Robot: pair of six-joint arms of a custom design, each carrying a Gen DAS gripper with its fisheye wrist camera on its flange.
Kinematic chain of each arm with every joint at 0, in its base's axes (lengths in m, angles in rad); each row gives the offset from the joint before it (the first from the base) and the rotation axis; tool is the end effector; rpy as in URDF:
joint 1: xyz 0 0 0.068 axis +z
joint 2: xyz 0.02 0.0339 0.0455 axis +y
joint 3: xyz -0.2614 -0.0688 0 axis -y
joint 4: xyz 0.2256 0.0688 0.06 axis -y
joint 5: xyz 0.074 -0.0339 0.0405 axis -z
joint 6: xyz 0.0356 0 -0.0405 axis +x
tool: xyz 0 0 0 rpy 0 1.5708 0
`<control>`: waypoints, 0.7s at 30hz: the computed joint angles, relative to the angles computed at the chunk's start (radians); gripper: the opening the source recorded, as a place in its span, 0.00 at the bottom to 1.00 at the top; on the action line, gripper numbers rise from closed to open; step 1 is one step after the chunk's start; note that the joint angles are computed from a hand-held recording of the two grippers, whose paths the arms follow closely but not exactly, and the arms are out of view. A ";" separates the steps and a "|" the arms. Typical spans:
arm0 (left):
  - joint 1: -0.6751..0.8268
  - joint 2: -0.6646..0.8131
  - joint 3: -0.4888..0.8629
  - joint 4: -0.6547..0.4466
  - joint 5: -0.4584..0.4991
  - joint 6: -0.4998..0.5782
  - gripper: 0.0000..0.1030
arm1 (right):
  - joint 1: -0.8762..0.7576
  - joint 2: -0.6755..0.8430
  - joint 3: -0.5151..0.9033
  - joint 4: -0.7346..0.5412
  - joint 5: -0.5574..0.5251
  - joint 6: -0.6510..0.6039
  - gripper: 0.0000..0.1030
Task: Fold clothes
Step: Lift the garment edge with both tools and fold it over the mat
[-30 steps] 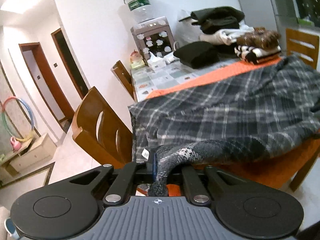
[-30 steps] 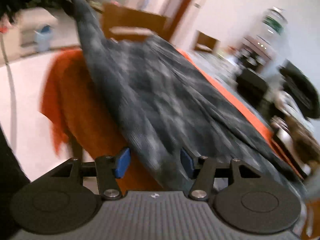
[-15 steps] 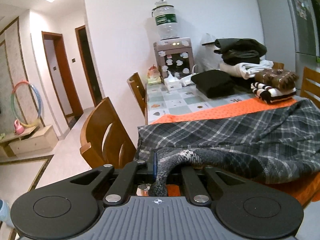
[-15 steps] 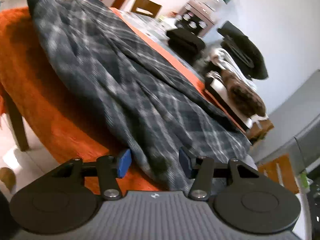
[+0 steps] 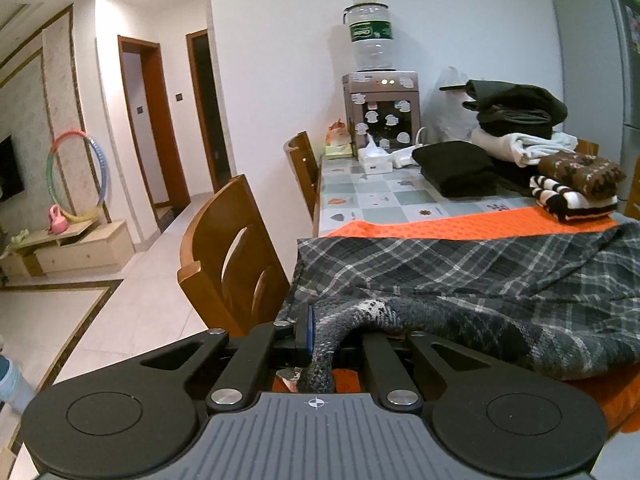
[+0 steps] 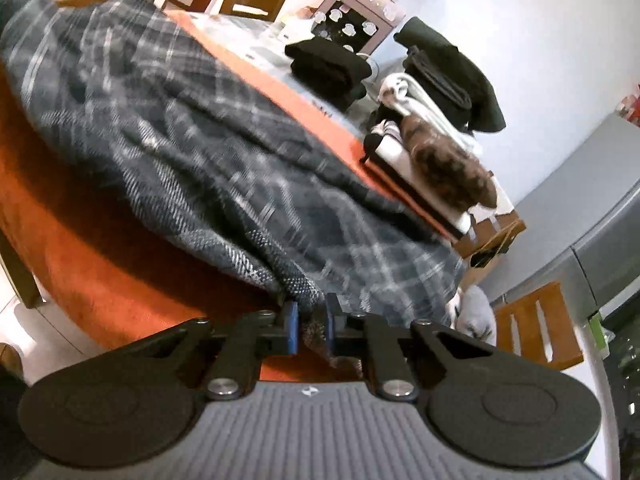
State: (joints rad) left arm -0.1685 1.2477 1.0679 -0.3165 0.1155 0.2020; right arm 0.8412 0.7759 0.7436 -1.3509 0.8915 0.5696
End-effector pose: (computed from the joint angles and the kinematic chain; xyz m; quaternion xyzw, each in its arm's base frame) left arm 0.2614 -0.0486 0.3280 0.1870 0.8376 -0.0410 0.5117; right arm 0.0732 0.0403 0.2546 -0.0816 0.8955 -0.2720 0.3426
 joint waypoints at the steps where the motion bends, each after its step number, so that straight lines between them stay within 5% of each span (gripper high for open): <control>1: -0.010 0.019 0.021 -0.008 -0.015 -0.012 0.06 | -0.082 -0.014 0.029 0.053 -0.029 -0.133 0.14; 5: -0.055 0.117 0.126 -0.038 -0.089 -0.069 0.06 | -0.449 0.008 0.133 0.271 -0.233 -0.624 0.14; 9: -0.106 0.261 0.276 -0.060 -0.190 -0.115 0.06 | -0.758 0.150 0.219 0.448 -0.460 -0.919 0.14; 14: -0.160 0.479 0.531 -0.132 -0.307 -0.153 0.06 | -1.002 0.378 0.336 0.576 -0.676 -1.133 0.13; 21: -0.198 0.868 1.067 -0.374 -0.406 -0.192 0.06 | -1.142 0.694 0.544 0.597 -0.842 -1.278 0.12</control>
State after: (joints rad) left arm -0.3666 2.1154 2.1349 -0.6904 -0.2902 0.0100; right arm -0.3007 1.4695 1.2879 -0.7541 0.0493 -0.7087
